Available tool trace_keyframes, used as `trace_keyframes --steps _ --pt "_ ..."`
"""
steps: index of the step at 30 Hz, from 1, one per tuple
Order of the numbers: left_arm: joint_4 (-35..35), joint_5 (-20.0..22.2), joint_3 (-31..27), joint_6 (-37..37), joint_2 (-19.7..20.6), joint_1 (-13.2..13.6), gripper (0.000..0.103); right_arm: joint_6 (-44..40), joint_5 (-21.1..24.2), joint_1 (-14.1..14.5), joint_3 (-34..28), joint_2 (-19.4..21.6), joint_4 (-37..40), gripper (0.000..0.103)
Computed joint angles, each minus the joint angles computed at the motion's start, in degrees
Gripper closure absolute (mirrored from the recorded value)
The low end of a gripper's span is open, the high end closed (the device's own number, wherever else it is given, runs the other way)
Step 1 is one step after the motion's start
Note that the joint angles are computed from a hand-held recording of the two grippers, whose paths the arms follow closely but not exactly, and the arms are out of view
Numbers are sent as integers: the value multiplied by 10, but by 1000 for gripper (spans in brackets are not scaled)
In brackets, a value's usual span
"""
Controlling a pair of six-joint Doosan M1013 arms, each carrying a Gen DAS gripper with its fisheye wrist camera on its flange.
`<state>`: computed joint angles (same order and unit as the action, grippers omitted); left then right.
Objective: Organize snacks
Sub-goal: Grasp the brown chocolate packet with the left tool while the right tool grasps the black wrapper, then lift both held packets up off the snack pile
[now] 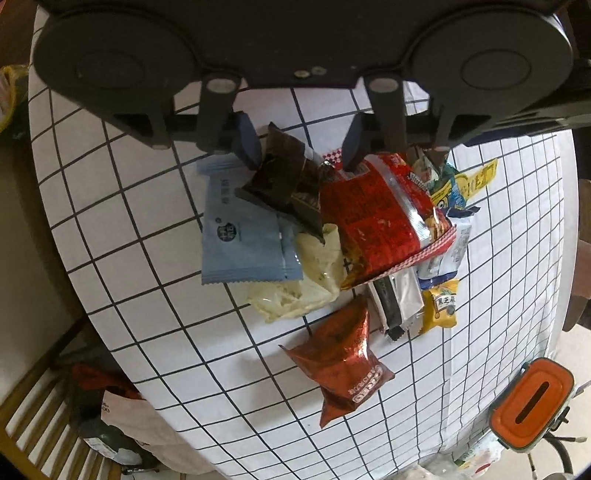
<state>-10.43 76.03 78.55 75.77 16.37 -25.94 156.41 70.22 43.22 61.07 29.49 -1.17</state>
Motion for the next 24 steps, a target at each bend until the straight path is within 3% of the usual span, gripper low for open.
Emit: trace_keyframes --steps 8,15,24 --pt "-26 -1 3 11 5 7 65 7 -19 0 14 -5 0 70" --pt "-34 -12 10 8 0 10 70 10 -45 2 29 -14 -4 77" --pt "-47 -28 20 11 -10 15 79 7 -67 7 42 -28 -25 79"
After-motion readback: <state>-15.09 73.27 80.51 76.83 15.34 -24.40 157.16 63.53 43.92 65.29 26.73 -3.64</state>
